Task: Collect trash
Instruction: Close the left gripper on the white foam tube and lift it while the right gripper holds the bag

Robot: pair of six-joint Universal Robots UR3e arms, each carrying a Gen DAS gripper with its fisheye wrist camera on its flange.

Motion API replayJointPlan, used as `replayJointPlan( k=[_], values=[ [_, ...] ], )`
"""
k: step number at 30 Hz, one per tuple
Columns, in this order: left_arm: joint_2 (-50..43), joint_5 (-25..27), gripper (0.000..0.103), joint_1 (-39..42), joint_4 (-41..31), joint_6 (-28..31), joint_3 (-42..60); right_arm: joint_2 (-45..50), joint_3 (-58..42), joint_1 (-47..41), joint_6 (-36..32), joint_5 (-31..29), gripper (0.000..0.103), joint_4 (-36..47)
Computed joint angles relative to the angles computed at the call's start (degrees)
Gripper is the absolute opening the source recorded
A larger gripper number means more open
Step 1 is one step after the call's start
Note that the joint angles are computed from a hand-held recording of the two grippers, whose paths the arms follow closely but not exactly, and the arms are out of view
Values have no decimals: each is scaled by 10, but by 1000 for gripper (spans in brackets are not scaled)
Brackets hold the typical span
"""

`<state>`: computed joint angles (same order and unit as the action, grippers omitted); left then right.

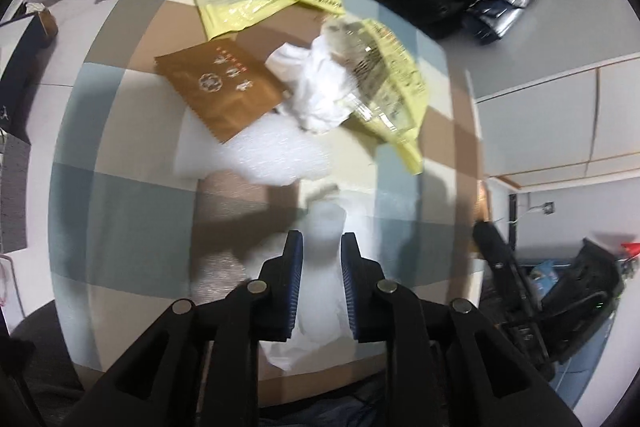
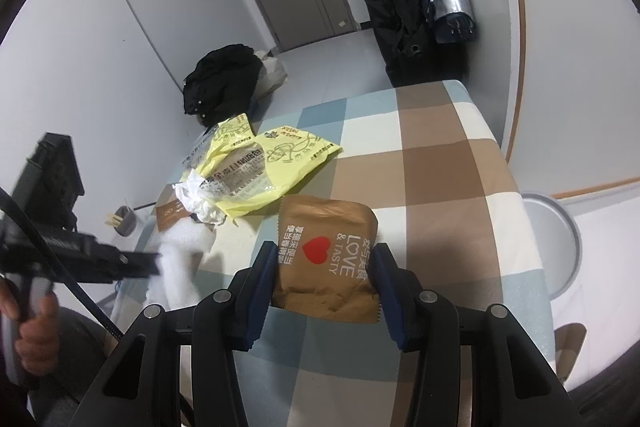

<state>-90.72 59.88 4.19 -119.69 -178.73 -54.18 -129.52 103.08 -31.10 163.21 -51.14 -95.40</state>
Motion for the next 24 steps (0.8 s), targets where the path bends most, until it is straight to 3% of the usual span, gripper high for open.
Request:
replayJointPlan(
  k=[2, 7, 13, 18, 20, 21, 22, 24],
  values=[
    [-9, 31, 20, -16, 5, -5, 16, 2, 0, 5, 2, -2, 47, -5],
    [-22, 135, 45, -69, 48, -26, 52, 7, 4, 16, 9, -8, 47, -20],
    [-40, 155, 46, -98, 70, -14, 38, 11, 5, 25, 20, -11, 47, -30],
    [-25, 136, 46, -77, 98, -30, -13, 11, 6, 21, 13, -8, 47, -28],
    [-2, 132, 44, -60, 110, -27, -41, 11, 5, 18, 11, -6, 47, -24],
    [1, 132, 34, -61, 117, -30, -44, 11, 5, 17, 11, -5, 47, -23],
    [2, 132, 15, -60, 121, -30, -46, 13, 4, 18, 11, -5, 47, -23],
    [-4, 130, 10, -63, 118, -38, -35, 15, 3, 19, 13, -5, 47, -24]
  ],
)
